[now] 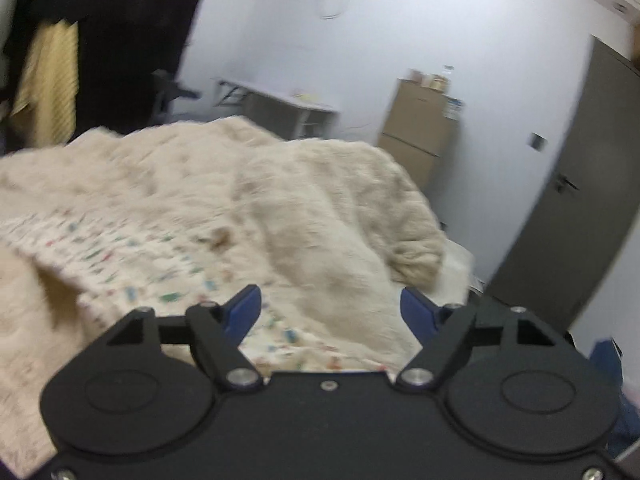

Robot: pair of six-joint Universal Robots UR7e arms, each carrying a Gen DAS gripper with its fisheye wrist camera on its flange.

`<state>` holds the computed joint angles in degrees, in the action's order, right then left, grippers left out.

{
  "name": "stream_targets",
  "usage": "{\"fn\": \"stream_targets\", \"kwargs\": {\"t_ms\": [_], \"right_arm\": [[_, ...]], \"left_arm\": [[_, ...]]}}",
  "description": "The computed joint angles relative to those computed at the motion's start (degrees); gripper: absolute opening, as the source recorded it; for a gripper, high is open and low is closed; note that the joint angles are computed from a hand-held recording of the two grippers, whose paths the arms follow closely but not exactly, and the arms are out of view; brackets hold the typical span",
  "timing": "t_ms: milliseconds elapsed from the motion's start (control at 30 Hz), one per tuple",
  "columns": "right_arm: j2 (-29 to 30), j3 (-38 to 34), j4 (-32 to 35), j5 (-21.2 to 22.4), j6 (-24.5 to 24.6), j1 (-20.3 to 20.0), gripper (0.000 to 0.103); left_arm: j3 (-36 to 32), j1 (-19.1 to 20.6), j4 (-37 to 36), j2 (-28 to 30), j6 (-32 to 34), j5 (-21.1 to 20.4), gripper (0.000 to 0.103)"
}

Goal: Fold clothes

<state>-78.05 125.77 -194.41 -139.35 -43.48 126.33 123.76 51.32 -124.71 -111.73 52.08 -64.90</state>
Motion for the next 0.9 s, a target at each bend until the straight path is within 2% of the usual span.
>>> {"fn": "stream_targets", "kwargs": {"t_ms": [33,100,167,300,400,433,500,533,600,700,800,900], "right_arm": [[0.32,-0.13,1.05,0.34,0.55,-0.15,0.075],[0.08,0.15,3.2,1.42,1.59,-0.42,0.075],[0.05,0.44,5.61,2.95,2.02,-1.05,0.074],[-2.15,2.81,9.05,6.2,0.36,-1.44,0.074],[-3.76,5.05,12.13,8.92,-4.27,-2.45,0.074],[-4.19,5.5,13.14,9.14,-5.06,-2.57,0.073],[-3.68,5.92,14.5,7.47,-6.29,-2.79,0.072],[-2.43,5.84,13.82,5.49,-7.12,-2.84,0.069],[-0.56,5.71,12.17,3.11,-8.66,-2.99,0.066],[2.85,5.37,6.09,2.41,-12.43,-3.75,0.064],[5.73,4.96,1.06,3.37,-16.52,-5.02,0.056],[5.08,4.03,7.75,3.13,-17.52,-5.95,0.053]], "left_arm": [[0.33,-0.21,-0.95,0.74,-0.93,0.57,0.072],[1.28,-0.94,-4.01,2.34,-2.49,2.86,0.06],[1.48,-1.37,-5.35,2.69,-2.71,3.42,0.052],[2.8,-2.52,-7.43,1.12,-1.28,4.85,0.058],[2.64,-2.4,-7.86,0.87,-1.26,4.8,0.055],[2.79,-2.51,-8.29,0.88,-1.37,5.14,0.051],[3.34,-2.77,-9.51,0.92,-1.27,6.08,0.03],[3.49,-2.9,-10.14,0.98,-1.35,6.51,0.025],[3.53,-2.98,-11.76,1.4,-1.58,7.04,0.006],[3.23,-3.16,-16.51,1.91,-0.11,7.78,0.004],[1.83,-3.83,-24.52,3.63,1.08,9.77,0.004],[-1.79,-3.24,-28.16,5.82,-1.15,8.42,0.004]]}}
